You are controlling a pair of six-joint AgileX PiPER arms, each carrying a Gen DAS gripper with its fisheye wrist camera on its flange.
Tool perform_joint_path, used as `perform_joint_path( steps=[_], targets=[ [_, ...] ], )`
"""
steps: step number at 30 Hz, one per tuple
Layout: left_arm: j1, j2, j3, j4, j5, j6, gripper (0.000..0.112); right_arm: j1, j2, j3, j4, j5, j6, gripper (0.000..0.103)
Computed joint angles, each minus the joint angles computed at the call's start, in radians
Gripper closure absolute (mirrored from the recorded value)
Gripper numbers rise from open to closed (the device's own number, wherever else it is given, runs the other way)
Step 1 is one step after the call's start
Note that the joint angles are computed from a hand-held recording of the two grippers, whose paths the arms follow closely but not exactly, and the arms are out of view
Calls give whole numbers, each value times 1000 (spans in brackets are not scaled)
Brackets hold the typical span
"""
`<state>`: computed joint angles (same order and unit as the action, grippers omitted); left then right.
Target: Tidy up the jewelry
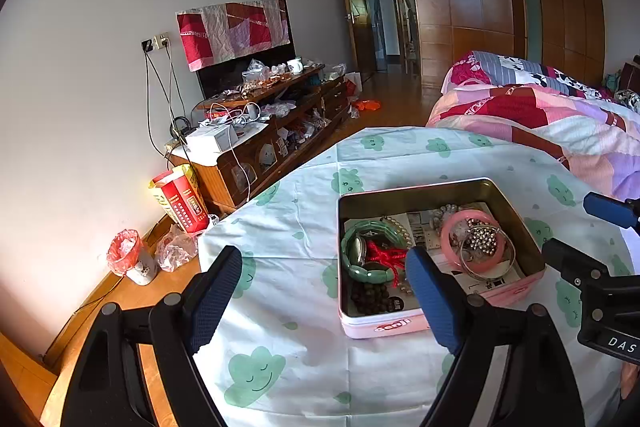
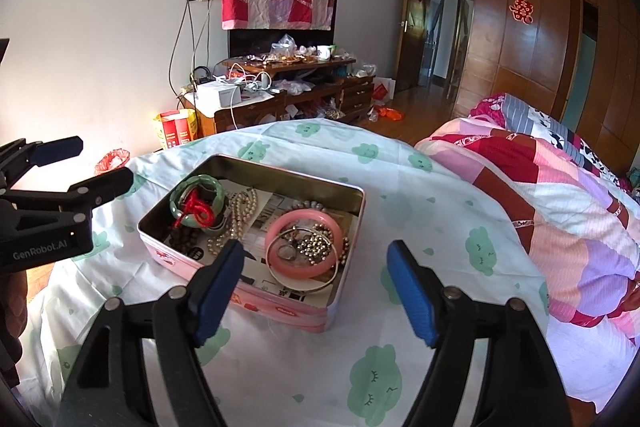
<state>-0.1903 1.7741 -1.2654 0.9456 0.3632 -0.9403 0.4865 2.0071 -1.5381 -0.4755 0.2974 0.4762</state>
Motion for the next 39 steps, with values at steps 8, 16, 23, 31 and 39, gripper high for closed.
perform_joint_path(
  steps=[8,16,23,31,39],
  targets=[
    [-4,1,-3,-4,8,3,28,1,-17,21,-39,-15,37,21],
    [-7,2,0,5,10,-10,28,-2,-17,22,-44,-19,44,21],
    [-8,3,6,30,10,-34,28,-5,-28,39,-132,-37,137,17],
    [-10,4,9,53,19,-66,28,-5,-32,47,-180,-42,186,14],
    [-3,8,19,74,13,-81,28,-3,-27,47,-181,-44,186,14]
  ],
)
